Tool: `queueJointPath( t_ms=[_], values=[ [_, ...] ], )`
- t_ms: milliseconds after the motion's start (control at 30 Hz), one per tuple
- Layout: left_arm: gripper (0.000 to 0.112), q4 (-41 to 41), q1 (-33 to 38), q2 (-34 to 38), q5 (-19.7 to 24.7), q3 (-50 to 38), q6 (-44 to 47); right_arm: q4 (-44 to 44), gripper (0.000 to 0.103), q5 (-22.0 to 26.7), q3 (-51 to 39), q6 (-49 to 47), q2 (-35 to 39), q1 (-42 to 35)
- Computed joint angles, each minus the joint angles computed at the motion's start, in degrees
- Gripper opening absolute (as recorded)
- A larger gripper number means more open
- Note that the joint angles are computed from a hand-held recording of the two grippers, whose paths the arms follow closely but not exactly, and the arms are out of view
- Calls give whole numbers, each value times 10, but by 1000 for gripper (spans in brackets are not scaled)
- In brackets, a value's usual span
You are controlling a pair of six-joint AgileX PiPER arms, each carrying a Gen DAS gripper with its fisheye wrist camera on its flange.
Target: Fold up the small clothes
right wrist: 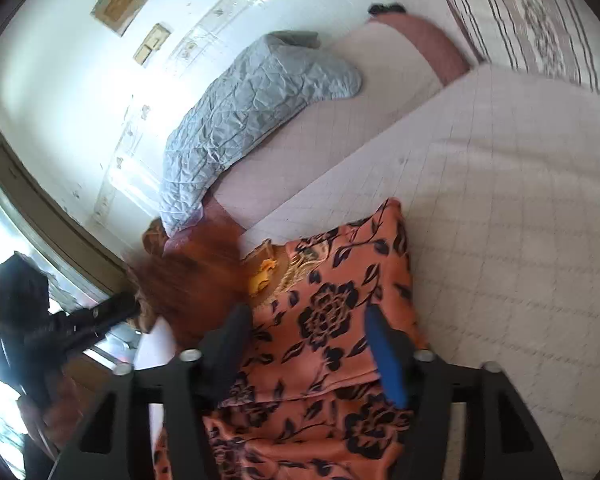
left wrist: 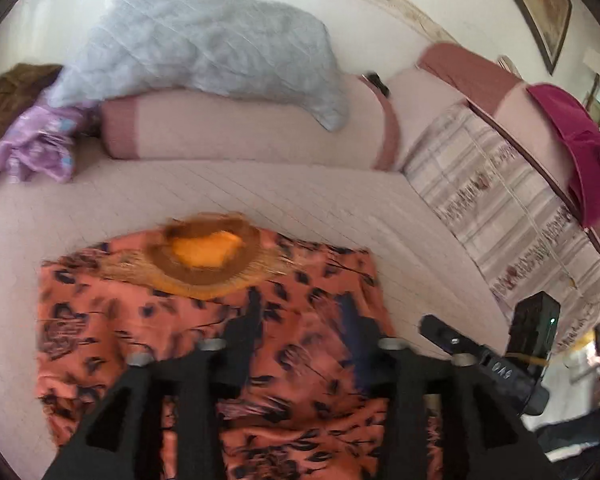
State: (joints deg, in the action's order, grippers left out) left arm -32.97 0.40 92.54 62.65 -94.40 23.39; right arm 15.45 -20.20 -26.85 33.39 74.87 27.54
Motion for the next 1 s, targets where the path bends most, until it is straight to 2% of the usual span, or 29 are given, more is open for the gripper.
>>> queueJointPath(
  t_ms=[33,67,167,233,333,367,433,467,500,533,600,667,700,767,833,867,900,933,1000],
  values=[
    [61,-2,21,-15,-20,22,13,-37,70,0,-2,40,5,-6],
    [63,-2,39,-29,-37,46,26,-77,70,6,-9,81,13,-12],
    [63,72,89,-18,-91,83,12,-200,70,19,-36,206,50,-25],
    [63,120,114,0,-118,97,-14,-213,70,48,-59,221,73,-25],
    [63,161,158,29,-178,132,-27,-303,69,75,-89,298,117,-39],
    [63,148,175,31,-191,149,-9,-307,66,97,-107,301,136,-40],
    [63,146,191,57,-202,157,-2,-384,46,111,-128,369,160,-44],
    [63,172,191,78,-185,143,-23,-424,25,145,-151,401,174,-36],
    [63,184,192,104,-149,119,-36,-441,15,203,-179,410,181,-19],
    [63,174,198,109,-136,109,-30,-446,14,260,-210,397,195,2],
    [63,158,201,93,-147,110,-5,-471,11,374,-270,397,204,46],
    [63,146,201,63,-194,134,20,-569,11,471,-311,452,177,99],
    [63,150,198,60,-202,138,17,-607,11,506,-327,468,166,116],
    [63,183,182,68,-193,134,0,-633,11,545,-355,471,155,126],
    [63,248,159,90,-189,137,-39,-651,11,564,-382,475,176,110],
    [63,261,156,89,-203,151,-46,-643,11,579,-398,457,204,94],
    [63,256,156,83,-214,159,-43,-613,15,572,-406,425,228,74],
    [63,254,158,80,-204,155,-40,-559,15,542,-404,384,254,45],
    [63,216,174,62,-201,165,-6,-467,16,432,-344,361,270,-10]
  ],
)
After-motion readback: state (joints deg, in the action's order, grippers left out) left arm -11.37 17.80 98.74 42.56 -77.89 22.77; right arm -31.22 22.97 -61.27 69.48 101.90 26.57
